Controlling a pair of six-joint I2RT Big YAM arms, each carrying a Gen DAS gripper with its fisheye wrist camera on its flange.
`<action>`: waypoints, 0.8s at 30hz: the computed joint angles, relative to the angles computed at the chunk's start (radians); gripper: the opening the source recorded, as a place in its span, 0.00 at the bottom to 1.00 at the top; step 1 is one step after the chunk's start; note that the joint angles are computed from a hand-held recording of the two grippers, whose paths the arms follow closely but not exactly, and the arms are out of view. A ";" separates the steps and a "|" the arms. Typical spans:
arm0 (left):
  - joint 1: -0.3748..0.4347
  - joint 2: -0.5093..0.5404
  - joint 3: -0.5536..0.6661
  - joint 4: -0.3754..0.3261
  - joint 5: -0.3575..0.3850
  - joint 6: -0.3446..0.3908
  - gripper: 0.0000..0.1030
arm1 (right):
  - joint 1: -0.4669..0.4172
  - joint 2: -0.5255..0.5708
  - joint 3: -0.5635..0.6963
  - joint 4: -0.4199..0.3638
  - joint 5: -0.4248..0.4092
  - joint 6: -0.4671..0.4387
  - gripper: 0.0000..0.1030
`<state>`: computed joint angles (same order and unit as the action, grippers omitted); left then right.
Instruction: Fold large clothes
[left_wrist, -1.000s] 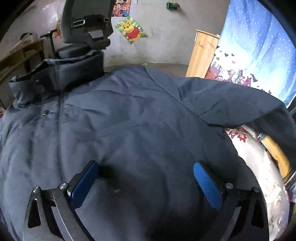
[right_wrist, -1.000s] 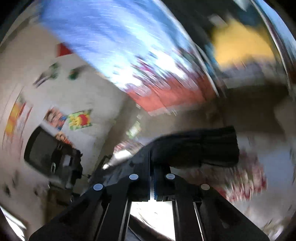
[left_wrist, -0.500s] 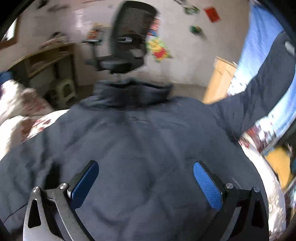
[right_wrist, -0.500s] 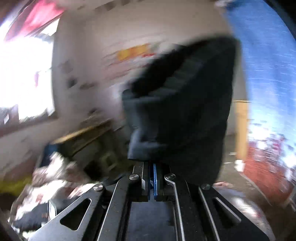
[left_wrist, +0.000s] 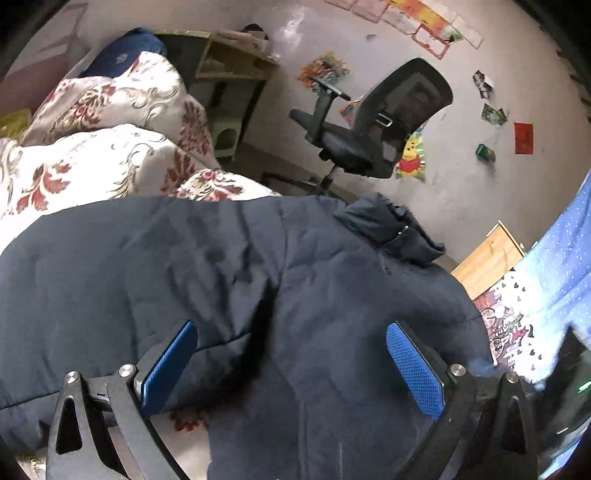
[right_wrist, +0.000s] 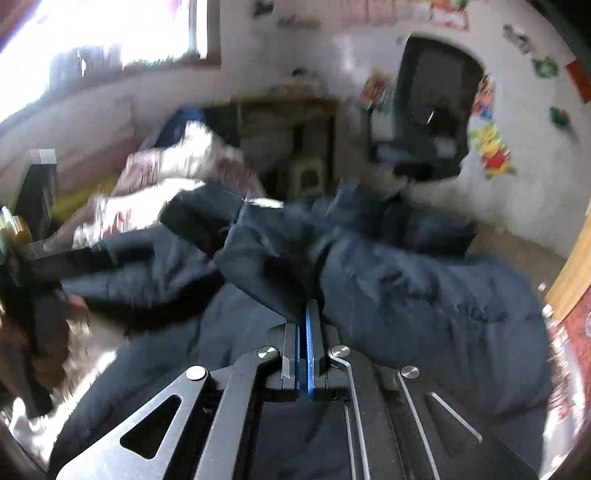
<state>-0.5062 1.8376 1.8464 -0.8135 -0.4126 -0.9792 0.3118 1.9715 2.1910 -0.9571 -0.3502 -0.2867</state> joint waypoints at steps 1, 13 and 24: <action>0.003 0.004 0.002 0.000 0.003 0.006 1.00 | -0.001 0.019 0.007 -0.029 -0.009 -0.011 0.06; -0.033 0.170 0.204 -0.111 0.036 0.133 1.00 | -0.132 -0.090 -0.181 -0.065 -0.220 -0.131 0.69; -0.020 0.357 0.458 -0.417 0.135 0.042 1.00 | -0.204 0.068 -0.006 -0.049 0.060 0.153 0.69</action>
<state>-0.5266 2.1946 2.3043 -1.2309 -0.2777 -0.9373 0.1075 2.0396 2.1848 -1.0058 -0.2898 -0.1342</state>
